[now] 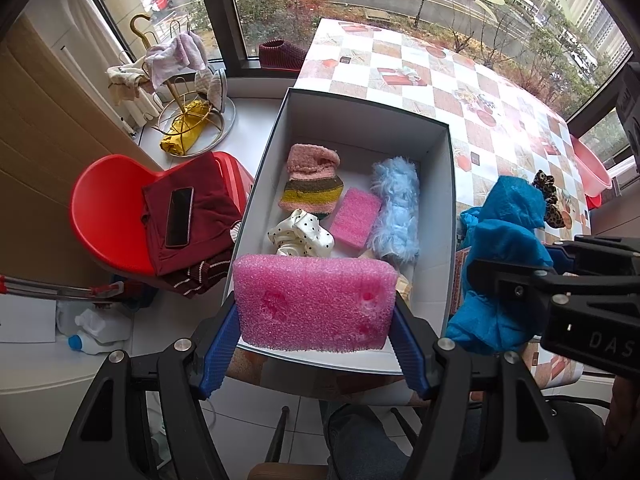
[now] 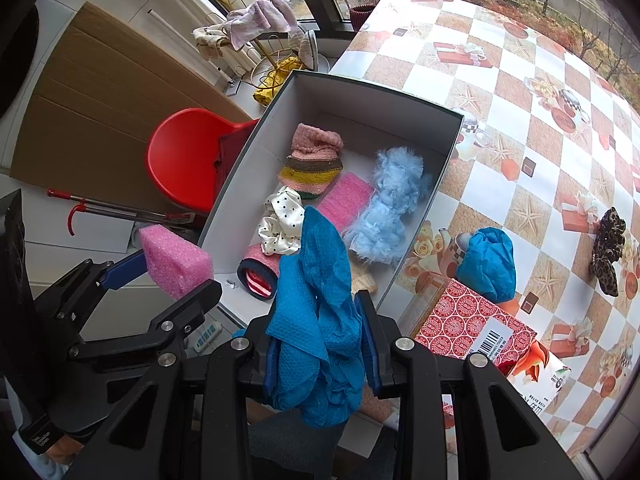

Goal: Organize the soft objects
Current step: 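Lower the pink sponge with the left tool while the right tool lowers the blue glove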

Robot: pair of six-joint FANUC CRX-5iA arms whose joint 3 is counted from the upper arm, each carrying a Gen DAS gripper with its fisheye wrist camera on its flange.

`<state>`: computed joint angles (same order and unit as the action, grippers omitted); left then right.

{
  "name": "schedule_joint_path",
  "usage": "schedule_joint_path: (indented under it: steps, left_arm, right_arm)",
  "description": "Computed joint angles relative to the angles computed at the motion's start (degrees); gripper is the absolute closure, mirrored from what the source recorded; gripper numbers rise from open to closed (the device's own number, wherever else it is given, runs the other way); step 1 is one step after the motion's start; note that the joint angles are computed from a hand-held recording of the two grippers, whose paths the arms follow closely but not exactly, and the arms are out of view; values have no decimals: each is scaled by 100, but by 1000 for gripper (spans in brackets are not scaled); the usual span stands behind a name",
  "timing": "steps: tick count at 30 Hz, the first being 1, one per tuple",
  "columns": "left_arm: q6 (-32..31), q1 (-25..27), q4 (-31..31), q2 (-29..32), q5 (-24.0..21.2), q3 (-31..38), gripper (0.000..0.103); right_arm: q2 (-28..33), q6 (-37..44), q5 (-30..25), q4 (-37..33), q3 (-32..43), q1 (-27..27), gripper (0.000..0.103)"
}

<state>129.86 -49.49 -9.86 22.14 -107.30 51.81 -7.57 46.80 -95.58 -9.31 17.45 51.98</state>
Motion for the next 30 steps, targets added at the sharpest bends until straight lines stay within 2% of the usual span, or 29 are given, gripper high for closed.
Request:
schedule_joint_path:
  steps: [30]
  left_arm:
    - [-49, 31, 76, 47, 18, 1, 30]
  right_arm:
    - [11, -67, 0, -56, -39, -78, 69]
